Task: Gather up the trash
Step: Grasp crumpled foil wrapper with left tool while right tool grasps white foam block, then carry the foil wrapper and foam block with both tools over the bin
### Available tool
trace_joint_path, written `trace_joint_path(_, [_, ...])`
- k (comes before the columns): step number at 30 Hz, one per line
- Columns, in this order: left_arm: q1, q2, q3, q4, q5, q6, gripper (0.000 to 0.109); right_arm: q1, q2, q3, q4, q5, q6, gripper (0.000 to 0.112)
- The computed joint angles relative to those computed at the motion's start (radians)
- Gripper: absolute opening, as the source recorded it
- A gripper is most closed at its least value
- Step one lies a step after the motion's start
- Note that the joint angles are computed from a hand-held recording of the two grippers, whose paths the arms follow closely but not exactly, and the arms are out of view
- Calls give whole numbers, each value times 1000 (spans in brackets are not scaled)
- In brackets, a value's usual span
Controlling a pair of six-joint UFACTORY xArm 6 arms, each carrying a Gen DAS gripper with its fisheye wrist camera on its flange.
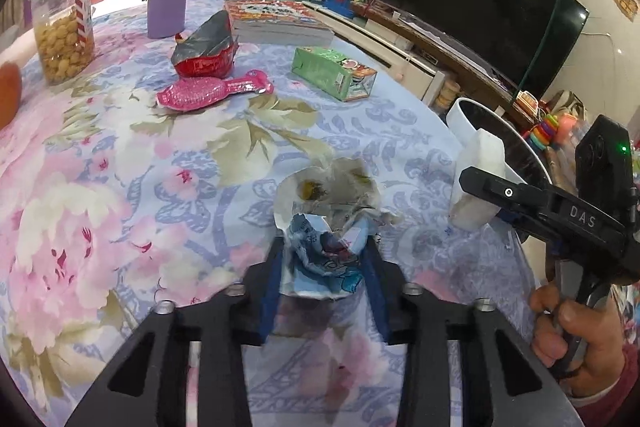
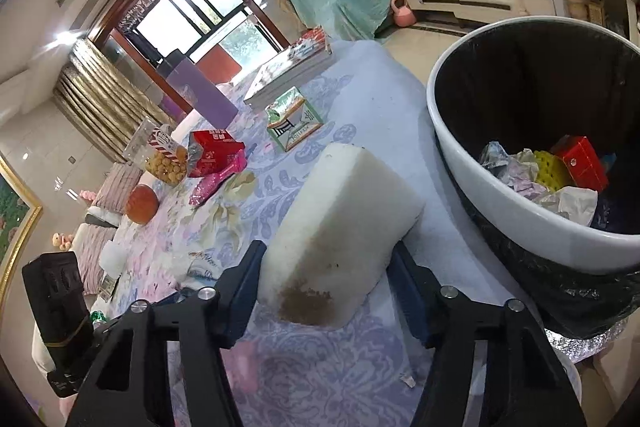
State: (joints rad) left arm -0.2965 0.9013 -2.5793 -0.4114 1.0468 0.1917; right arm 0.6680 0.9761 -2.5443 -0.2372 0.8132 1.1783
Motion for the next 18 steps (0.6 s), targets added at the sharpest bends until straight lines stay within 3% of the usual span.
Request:
trace_joint_path(3, [-3, -49, 86, -8, -48, 22, 16, 2, -52, 91, -10, -63, 9, 59])
trace_joint_path(9, [-9, -115, 188, -12, -100, 42, 13, 10, -101, 157, -31, -101, 7, 59])
trace_joint_path(18, [-25, -122, 167, -35, -95, 56, 12, 18, -194, 271, -97, -108, 17, 59])
